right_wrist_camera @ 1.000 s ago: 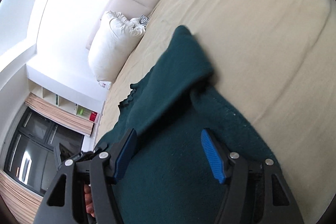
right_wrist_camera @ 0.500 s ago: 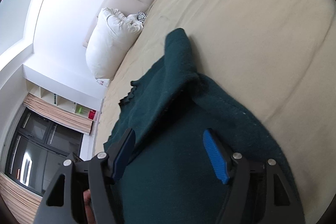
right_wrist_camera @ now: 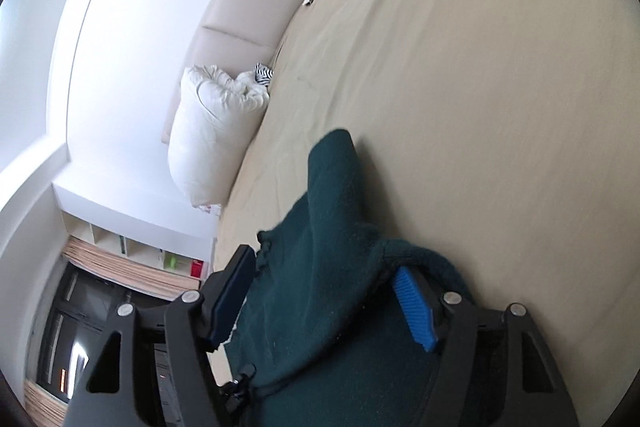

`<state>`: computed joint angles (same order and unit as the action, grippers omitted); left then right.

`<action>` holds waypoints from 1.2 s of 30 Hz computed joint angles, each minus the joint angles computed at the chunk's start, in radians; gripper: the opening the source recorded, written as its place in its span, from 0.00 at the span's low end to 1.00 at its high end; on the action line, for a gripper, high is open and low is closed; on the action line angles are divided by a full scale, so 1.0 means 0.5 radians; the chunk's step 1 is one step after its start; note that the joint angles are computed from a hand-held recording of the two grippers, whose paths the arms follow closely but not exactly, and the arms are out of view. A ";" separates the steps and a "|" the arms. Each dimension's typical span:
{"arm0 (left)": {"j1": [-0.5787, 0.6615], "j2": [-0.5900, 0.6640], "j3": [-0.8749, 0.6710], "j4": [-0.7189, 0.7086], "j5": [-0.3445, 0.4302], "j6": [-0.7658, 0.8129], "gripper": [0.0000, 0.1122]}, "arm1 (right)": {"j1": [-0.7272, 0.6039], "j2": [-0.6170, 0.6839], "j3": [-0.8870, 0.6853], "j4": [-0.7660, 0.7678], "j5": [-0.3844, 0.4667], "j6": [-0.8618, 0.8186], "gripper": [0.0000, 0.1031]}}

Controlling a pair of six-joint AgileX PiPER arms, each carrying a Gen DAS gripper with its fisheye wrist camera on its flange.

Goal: Fold small clothes

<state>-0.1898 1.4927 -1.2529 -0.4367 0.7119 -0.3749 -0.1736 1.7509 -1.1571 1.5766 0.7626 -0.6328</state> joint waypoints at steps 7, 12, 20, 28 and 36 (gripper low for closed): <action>0.084 -0.022 0.040 -0.168 0.042 0.181 0.07 | -0.078 0.078 0.141 0.159 0.127 -0.195 0.50; 0.103 -0.052 0.041 -0.208 0.094 0.205 0.08 | -0.260 -0.141 0.363 0.248 0.242 -0.164 0.65; 0.001 -0.103 0.033 -0.041 0.123 0.066 0.08 | -0.144 -0.117 -0.128 -0.055 0.244 0.028 0.65; 0.069 -0.170 0.112 -0.163 0.144 0.157 0.08 | 0.148 0.344 -0.663 -0.511 0.134 0.378 0.65; 0.016 -0.241 -0.004 0.129 0.194 -0.144 0.08 | 0.002 0.296 -0.562 -0.488 0.099 0.358 0.69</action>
